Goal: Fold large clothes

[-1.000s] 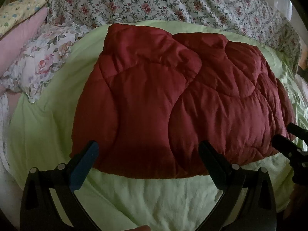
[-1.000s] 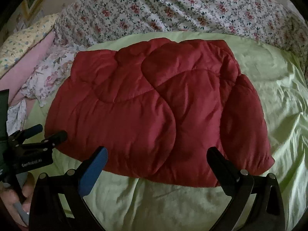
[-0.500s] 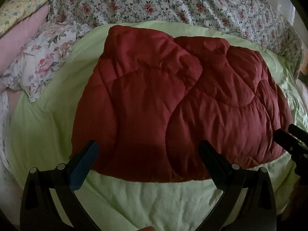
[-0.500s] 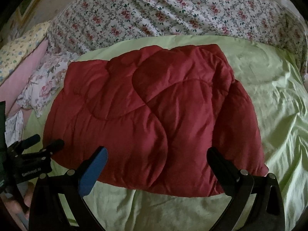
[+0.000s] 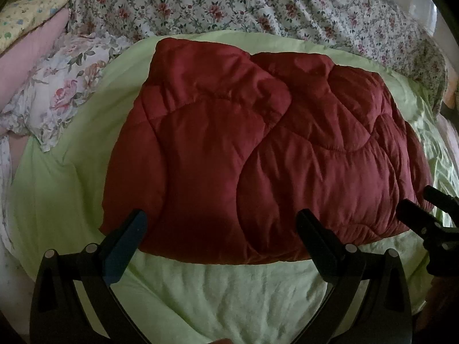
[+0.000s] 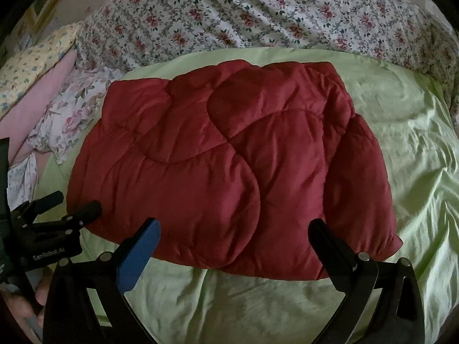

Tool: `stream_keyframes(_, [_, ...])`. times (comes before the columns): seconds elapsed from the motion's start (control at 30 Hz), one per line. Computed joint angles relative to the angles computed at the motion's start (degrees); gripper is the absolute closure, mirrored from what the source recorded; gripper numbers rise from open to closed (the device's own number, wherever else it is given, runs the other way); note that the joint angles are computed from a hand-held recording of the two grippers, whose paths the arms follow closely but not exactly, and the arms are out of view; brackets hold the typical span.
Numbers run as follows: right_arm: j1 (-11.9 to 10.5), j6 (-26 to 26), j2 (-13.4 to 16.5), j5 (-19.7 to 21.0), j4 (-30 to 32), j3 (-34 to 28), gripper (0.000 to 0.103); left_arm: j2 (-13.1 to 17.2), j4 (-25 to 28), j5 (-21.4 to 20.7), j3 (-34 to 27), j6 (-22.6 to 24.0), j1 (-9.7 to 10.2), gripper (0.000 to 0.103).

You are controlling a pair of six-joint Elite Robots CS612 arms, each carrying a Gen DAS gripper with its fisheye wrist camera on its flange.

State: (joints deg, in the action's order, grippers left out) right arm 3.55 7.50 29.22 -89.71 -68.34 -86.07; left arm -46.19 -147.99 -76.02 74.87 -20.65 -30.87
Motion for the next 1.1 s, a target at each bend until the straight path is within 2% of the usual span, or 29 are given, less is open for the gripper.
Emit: stream_keyframes(1.1, [0.1,0.6,-0.1,0.5,-0.1,0.4,0.000,-0.1,-0.4,1.3,0.3,-0.4,-0.10,0.000])
